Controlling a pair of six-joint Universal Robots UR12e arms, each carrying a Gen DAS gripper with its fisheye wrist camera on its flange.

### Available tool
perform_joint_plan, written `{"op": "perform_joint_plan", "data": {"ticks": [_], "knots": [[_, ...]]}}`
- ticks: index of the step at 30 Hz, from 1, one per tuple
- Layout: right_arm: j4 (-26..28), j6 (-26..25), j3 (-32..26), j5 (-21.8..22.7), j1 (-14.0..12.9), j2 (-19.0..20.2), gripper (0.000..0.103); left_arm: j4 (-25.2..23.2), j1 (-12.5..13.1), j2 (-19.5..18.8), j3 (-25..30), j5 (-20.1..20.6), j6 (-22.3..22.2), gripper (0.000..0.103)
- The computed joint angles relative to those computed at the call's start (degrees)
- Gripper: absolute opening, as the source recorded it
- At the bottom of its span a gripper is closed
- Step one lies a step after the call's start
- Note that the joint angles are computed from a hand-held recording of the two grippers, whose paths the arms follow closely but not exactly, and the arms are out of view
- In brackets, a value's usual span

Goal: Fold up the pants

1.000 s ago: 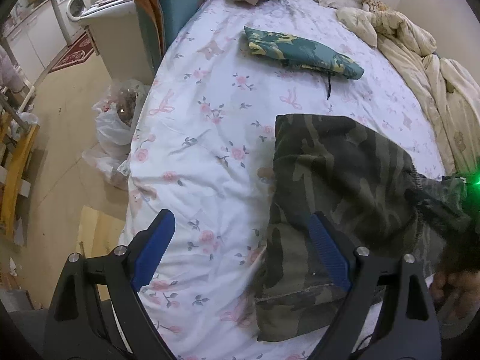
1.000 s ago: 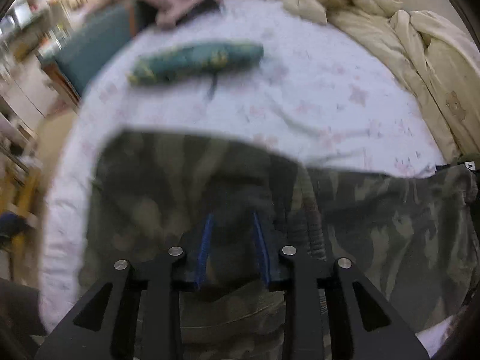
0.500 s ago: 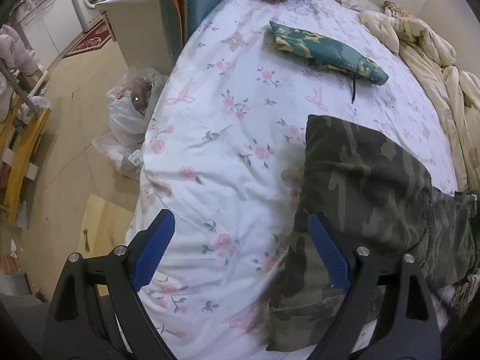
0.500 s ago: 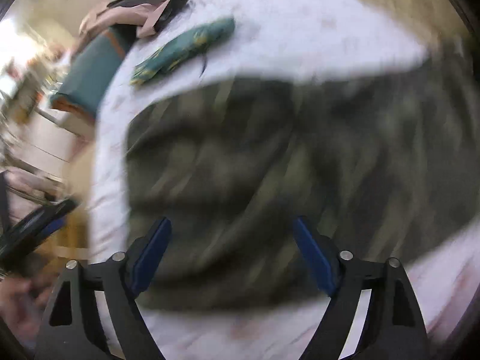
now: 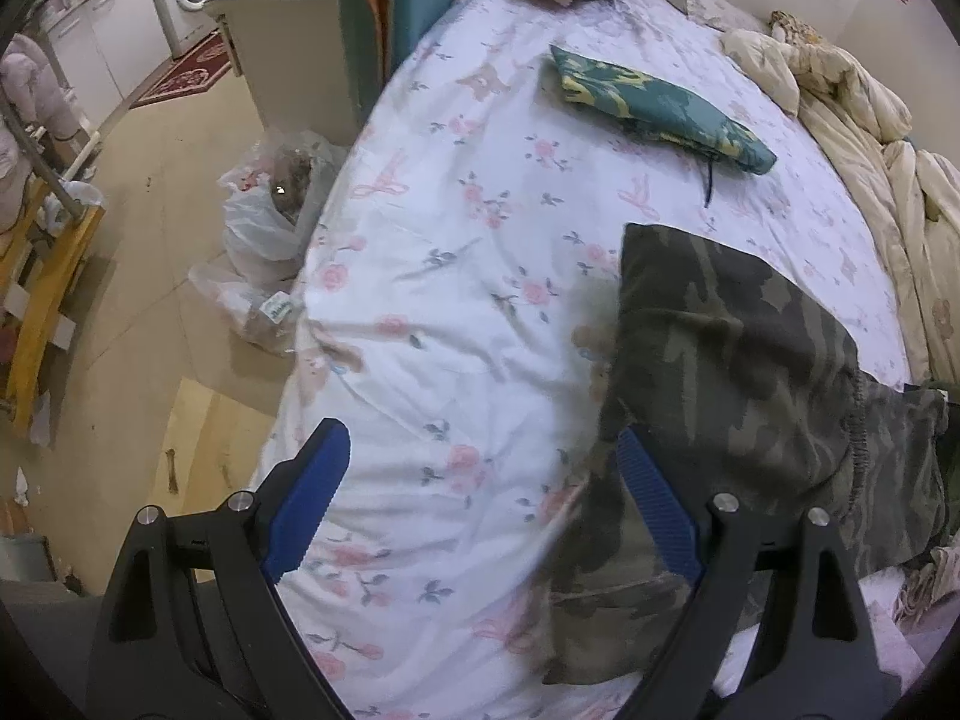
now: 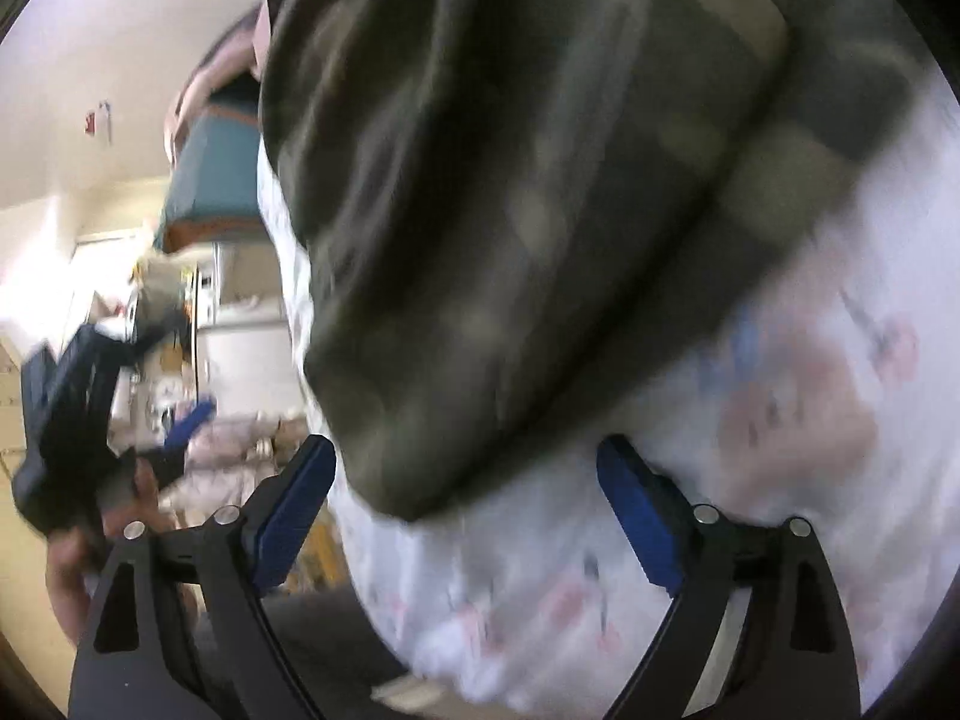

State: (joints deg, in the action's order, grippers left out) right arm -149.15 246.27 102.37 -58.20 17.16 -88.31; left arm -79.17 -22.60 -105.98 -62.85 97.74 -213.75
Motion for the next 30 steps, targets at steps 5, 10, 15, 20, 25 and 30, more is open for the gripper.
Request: {"op": "perform_joint_plan", "data": {"ticks": [5, 10, 15, 20, 25, 30], "knots": [[1.28, 1.66, -2.32, -13.30, 1.49, 0.77, 0.087, -0.38, 0.60, 0.61, -1.08, 0.12, -0.21, 0.089], [-0.93, 3.17, -2.33, -15.23, 1.39, 1.30, 0.074, -1.82, 1.03, -0.54, -0.22, -1.19, 1.12, 0.089], [-7.37, 6.32, -1.05, -7.83, 0.00, 2.54, 0.038, -0.20, 2.15, -5.23, 3.80, -11.40, -0.02, 0.089], [-7.39, 6.57, 0.21, -6.09, -0.85, 1.93, 0.038, 3.37, 1.78, -11.42, 8.61, -18.28, 1.98, 0.089], [-4.84, 1.76, -1.75, -6.45, -0.89, 2.47, 0.012, 4.18, 2.35, -15.23, 11.45, -24.85, 6.79, 0.050], [-3.87, -2.80, -3.49, -9.03, 0.33, 2.55, 0.010, 3.97, 1.83, -15.54, 12.94, -22.86, 9.82, 0.014]]}}
